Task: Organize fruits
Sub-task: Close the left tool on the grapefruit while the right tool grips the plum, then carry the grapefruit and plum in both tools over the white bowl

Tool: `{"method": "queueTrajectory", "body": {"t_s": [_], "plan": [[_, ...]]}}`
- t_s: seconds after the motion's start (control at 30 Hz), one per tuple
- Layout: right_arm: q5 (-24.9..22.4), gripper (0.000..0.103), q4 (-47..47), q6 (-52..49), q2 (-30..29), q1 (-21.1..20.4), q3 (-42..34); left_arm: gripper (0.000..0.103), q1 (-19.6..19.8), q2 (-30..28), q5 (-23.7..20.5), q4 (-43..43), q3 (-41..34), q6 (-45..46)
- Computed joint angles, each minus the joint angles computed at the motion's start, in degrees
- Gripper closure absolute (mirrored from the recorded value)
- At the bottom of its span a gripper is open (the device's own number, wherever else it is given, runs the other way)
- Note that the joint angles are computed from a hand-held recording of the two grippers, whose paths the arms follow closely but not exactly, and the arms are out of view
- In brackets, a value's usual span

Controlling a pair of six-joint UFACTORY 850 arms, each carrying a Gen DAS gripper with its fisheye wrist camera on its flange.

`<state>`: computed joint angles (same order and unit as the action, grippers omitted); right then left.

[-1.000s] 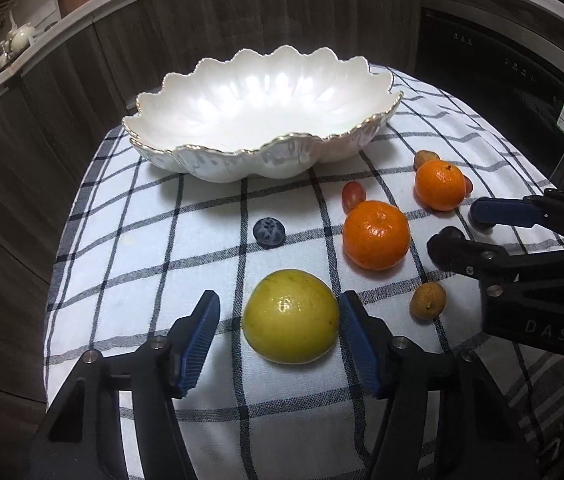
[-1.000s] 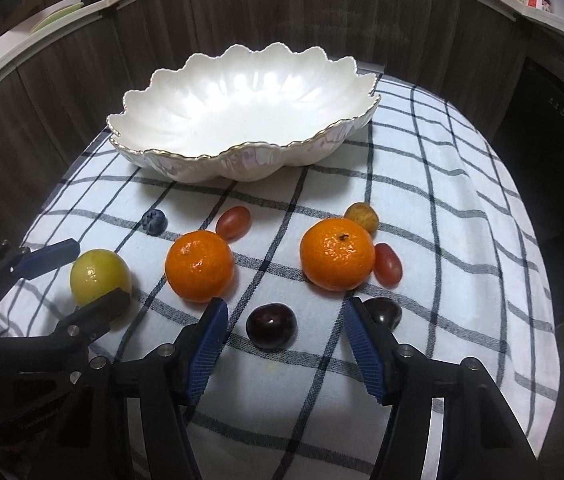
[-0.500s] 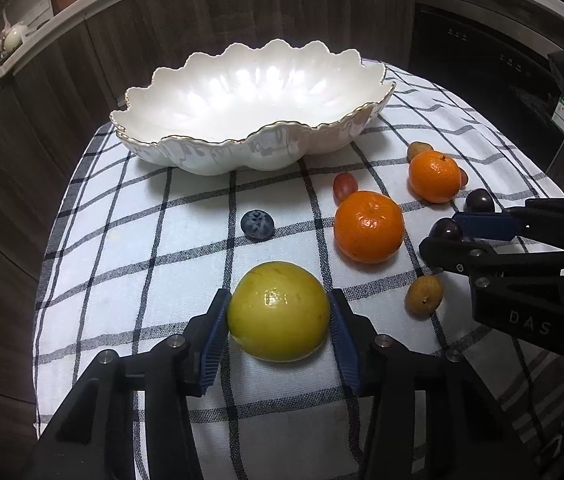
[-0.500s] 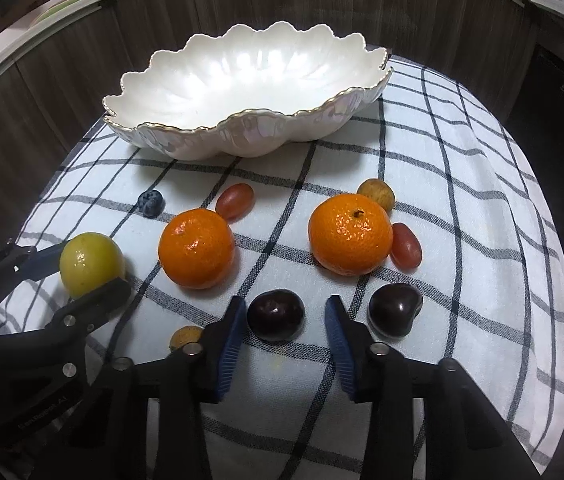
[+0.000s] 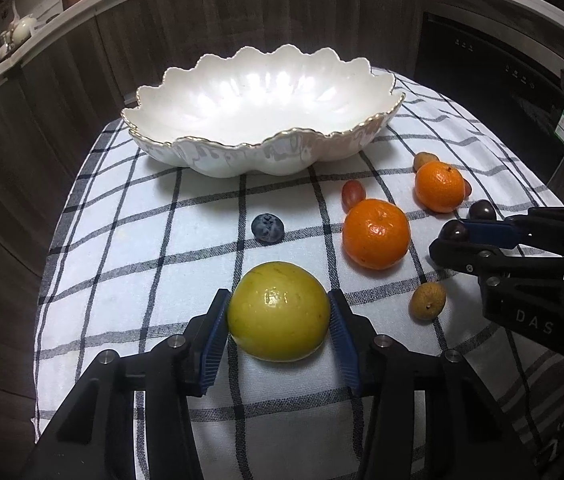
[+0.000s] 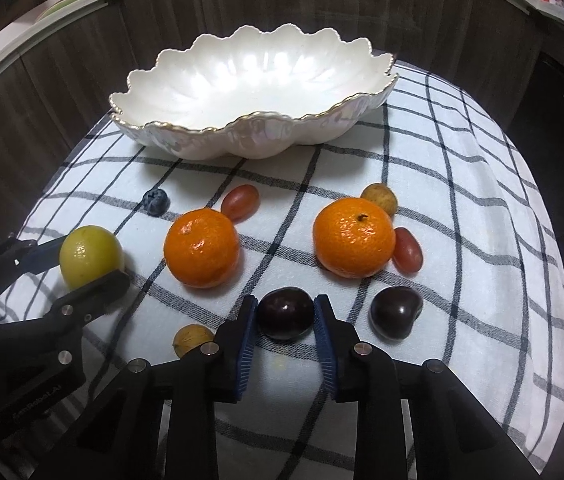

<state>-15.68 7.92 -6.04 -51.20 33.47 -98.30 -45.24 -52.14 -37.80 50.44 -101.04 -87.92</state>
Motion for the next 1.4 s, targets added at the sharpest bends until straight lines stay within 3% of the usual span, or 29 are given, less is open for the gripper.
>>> {"method": "queueTrajectory", "body": {"t_s": [0.7,1.4], "plan": [[1.1,0.073,3.0,-3.4,2.2,-0.2,-0.8,0.055,0.5,2.1,-1.0,0.5,-0.3,-0.7],[-0.6,0.073,-1.5,0.9,-1.9,-1.0,-11.8,0.055,3.8,0.9,-3.9,1.2,-7.0,3.1]]}}
